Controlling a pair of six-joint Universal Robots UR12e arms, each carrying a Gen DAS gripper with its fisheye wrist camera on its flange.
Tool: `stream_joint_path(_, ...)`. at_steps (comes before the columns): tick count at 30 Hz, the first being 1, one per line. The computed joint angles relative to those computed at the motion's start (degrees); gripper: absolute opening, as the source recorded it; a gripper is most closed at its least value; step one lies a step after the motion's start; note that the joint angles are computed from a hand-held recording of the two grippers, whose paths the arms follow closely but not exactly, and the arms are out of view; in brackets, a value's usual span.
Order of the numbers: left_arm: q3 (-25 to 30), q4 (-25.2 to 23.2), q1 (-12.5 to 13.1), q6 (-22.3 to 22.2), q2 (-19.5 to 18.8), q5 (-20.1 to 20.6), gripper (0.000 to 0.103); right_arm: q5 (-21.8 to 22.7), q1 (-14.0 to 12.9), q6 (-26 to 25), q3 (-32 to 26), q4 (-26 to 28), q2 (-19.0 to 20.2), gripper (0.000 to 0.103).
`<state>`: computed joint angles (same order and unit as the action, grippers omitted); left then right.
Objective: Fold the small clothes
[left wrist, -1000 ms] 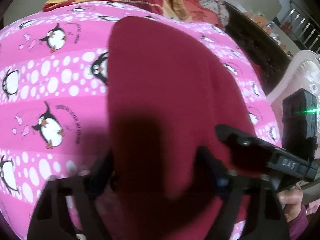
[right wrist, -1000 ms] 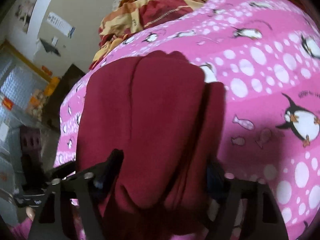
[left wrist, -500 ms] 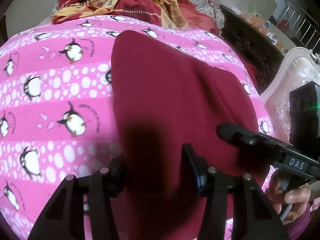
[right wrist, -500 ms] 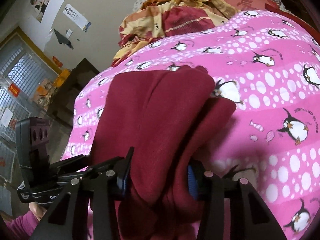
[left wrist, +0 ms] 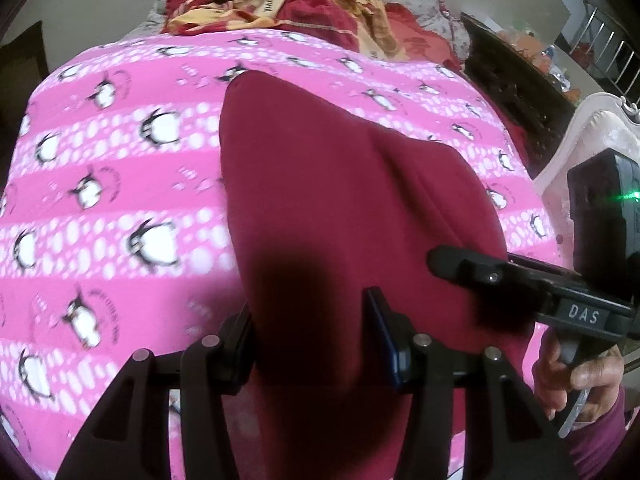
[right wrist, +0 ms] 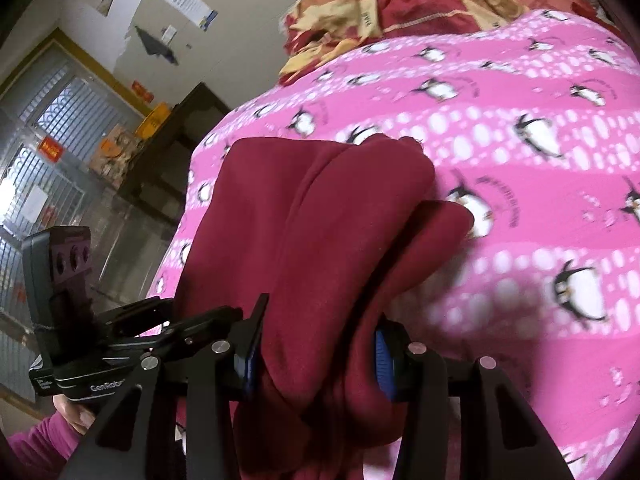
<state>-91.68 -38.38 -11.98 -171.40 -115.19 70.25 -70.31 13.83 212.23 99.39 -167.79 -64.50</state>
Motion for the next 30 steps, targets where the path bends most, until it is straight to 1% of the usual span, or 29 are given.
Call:
stream_joint_path(2,-0.75,0.19,0.5,-0.86,0.09,0.74,0.05,0.18,0.45,-0.14,-0.76,1.03,0.81,0.05)
stream_joint_path(3,-0.85,-0.4,0.81,-1.85,-0.13,0.81,0.05,-0.93,0.91,-0.56,-1.5,3.28,1.26,0.05)
stream_joint_path(4,-0.86,-1.19,1.09,-2.36,-0.42,0.83,0.05,-2.29,1.3,-0.35,-2.21,5.62,1.54,0.054)
stream_joint_path(5,-0.94,-1.64,1.22,-2.66,-0.59,1.26,0.05,-4.43,1.8,0.21,-3.02,9.39,1.73,0.056)
stream_joint_path(6,-1.09,-1.87,1.33,-3.11,-0.72,1.62,0.051,-5.14,1.89,0.48,-3.23,10.76,1.7,0.057)
stream_joint_path(7,-1.8,-0.98,1.71,-3.66,-0.6,0.93,0.054,-5.01,1.83,0.88,-2.8,10.09,1.47,0.059)
stream_joint_path(8,-2.28,-0.12,1.86,-3.79,-0.37,0.95,0.057,-5.4,1.89,1.06,-2.37,9.64,1.04,0.059)
stream_joint_path(9,-2.76,0.74,1.86,-3.69,-0.04,1.81,0.063,-7.1,2.2,0.41,-2.24,10.35,0.35,0.059)
stream_joint_path(10,-3.25,1.93,1.74,-3.48,0.3,3.28,0.068,-8.89,2.56,-0.45,-2.36,11.2,-0.15,0.059)
stream_joint_path(12,-4.03,4.13,1.46,-3.05,0.84,6.16,0.069,-13.17,3.73,-3.31,-2.63,11.74,-1.36,0.059)
stream_joint_path(13,-4.33,4.61,1.48,-2.86,1.06,6.79,0.069,-14.51,4.28,-5.31,-2.75,11.46,-1.79,0.059)
stream_joint_path(15,-4.52,4.4,1.67,-3.14,1.3,6.53,0.069,-16.14,5.29,-8.58,-3.25,10.33,-2.16,0.059)
stream_joint_path(16,-4.71,4.42,1.79,-3.44,1.47,6.51,0.069,-15.74,5.57,-9.24,-3.19,9.27,-2.24,0.058)
stream_joint_path(17,-4.97,4.74,1.85,-3.76,1.67,6.68,0.069,-13.83,5.71,-10.19,-3.17,8.3,-2.21,0.058)
stream_joint_path(18,-5.14,5.11,1.89,-3.87,1.79,7.0,0.069,-12.49,5.81,-11.09,-3.42,8.34,-1.98,0.057)
stream_joint_path(19,-5.18,5.58,1.74,-4.04,1.85,7.68,0.069,-12.2,6.14,-12.08,-3.84,8.94,-1.59,0.055)
stream_joint_path(21,-6.1,7.38,1.58,-4.31,2.56,9.48,0.069,-13.99,7.0,-14.33,-4.75,11.86,-0.76,0.055)
stream_joint_path(24,-7.13,9.27,1.59,-5.05,3.42,10.99,0.07,-15.61,7.33,-13.68,-4.09,14.54,-0.16,0.054)
stream_joint_path(27,-8.41,11.42,1.63,-5.77,4.41,12.51,0.076,-17.16,7.49,-12.4,-2.48,13.83,-0.42,0.054)
stream_joint_path(30,-9.44,13.72,1.55,-6.28,5.25,13.37,0.077,-18.89,8.13,-12.27,-2.8,14.05,-0.81,0.054)
